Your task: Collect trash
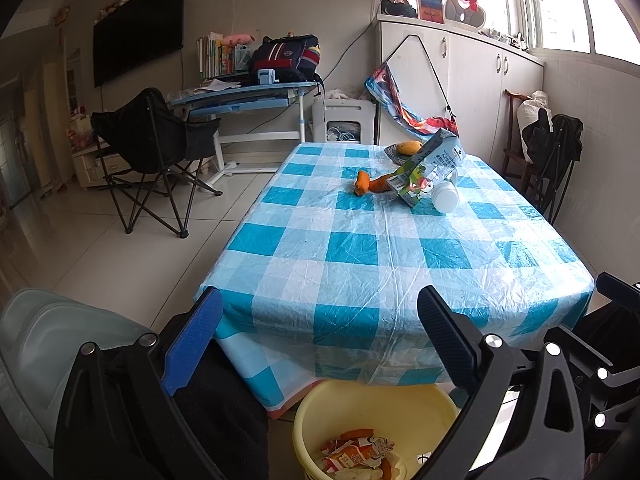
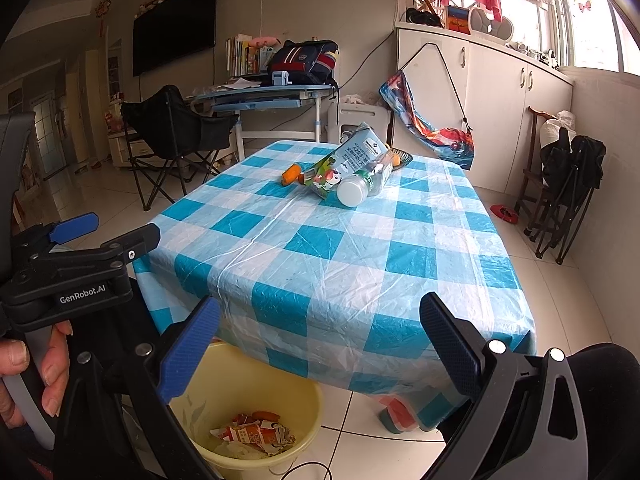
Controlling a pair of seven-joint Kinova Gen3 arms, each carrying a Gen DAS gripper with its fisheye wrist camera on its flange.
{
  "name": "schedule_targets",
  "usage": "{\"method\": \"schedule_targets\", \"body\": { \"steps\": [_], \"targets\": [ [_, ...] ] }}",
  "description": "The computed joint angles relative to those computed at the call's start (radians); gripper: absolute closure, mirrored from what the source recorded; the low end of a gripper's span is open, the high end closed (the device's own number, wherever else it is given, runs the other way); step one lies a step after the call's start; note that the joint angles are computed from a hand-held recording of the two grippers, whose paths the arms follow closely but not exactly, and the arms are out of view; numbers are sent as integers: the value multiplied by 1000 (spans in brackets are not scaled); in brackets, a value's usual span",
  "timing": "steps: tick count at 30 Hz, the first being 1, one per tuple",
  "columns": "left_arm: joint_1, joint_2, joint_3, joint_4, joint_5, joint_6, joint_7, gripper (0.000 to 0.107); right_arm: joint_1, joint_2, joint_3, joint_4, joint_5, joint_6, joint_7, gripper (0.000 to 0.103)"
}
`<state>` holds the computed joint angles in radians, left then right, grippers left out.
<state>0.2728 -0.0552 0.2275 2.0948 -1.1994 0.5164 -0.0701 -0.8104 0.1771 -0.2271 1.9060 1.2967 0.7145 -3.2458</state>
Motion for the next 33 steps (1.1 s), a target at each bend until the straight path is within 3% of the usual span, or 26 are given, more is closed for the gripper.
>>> {"method": "schedule_targets", "body": {
  "steps": [7, 17, 33],
  "targets": [
    [-13, -15, 1, 24, -66, -8, 51, 13, -12, 15, -3, -15, -2, 34, 22, 7],
    [-37, -24, 3, 27, -42, -24, 28, 13, -26, 22, 7, -22, -15, 36, 48, 7],
    [5, 1, 0, 8, -50, 16, 32, 12, -16, 13, 5, -14, -16, 24, 45, 7]
  ]
}}
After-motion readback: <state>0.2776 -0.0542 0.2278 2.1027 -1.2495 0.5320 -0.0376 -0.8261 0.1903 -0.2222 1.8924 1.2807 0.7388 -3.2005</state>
